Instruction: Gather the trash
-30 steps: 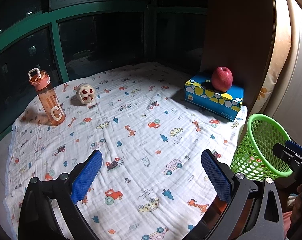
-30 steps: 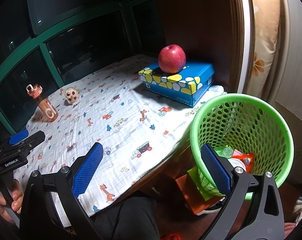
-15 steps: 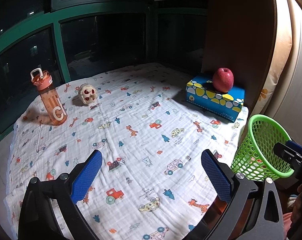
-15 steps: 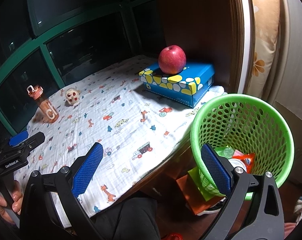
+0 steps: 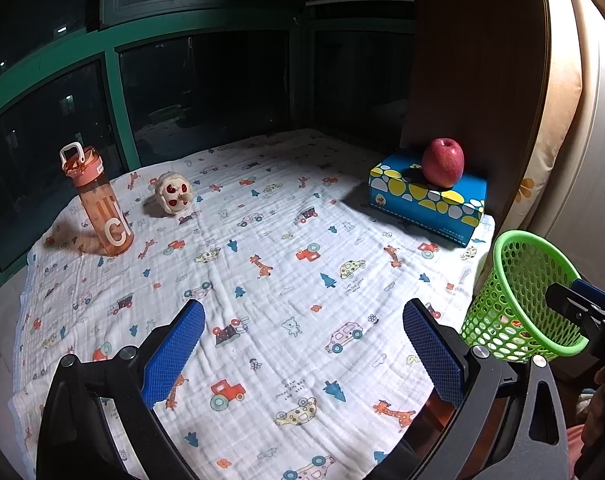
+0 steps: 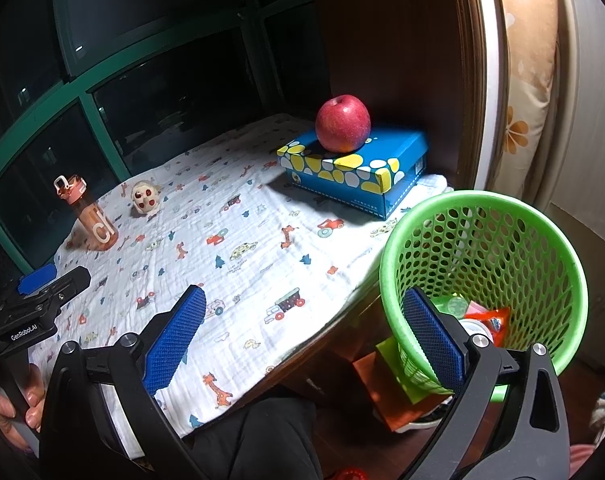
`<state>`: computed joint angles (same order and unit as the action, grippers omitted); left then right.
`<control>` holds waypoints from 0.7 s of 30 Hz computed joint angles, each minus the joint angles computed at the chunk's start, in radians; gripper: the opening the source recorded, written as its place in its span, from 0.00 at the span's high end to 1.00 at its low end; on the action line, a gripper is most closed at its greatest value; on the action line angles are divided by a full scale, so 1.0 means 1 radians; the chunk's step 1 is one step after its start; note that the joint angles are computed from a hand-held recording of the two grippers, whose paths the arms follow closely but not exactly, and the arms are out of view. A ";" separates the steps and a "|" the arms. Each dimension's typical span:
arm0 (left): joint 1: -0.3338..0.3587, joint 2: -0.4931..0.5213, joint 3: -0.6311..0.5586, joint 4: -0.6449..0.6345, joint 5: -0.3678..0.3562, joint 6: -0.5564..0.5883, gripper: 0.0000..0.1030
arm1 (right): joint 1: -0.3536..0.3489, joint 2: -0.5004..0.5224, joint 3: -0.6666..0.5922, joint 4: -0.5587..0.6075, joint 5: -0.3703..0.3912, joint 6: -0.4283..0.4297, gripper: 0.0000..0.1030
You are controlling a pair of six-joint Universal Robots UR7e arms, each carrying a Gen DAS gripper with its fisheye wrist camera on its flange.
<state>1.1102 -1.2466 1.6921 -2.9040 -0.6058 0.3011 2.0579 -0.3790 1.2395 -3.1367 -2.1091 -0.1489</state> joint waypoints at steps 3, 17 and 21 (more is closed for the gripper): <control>-0.001 0.003 -0.003 0.008 0.000 -0.002 0.07 | -0.001 -0.002 0.002 0.003 0.001 0.001 0.05; -0.001 0.007 0.000 -0.003 0.000 0.005 0.07 | -0.003 -0.001 -0.001 0.010 0.001 0.007 0.05; 0.000 0.008 0.001 -0.006 -0.001 0.007 0.07 | -0.004 0.002 -0.004 0.013 0.002 0.009 0.05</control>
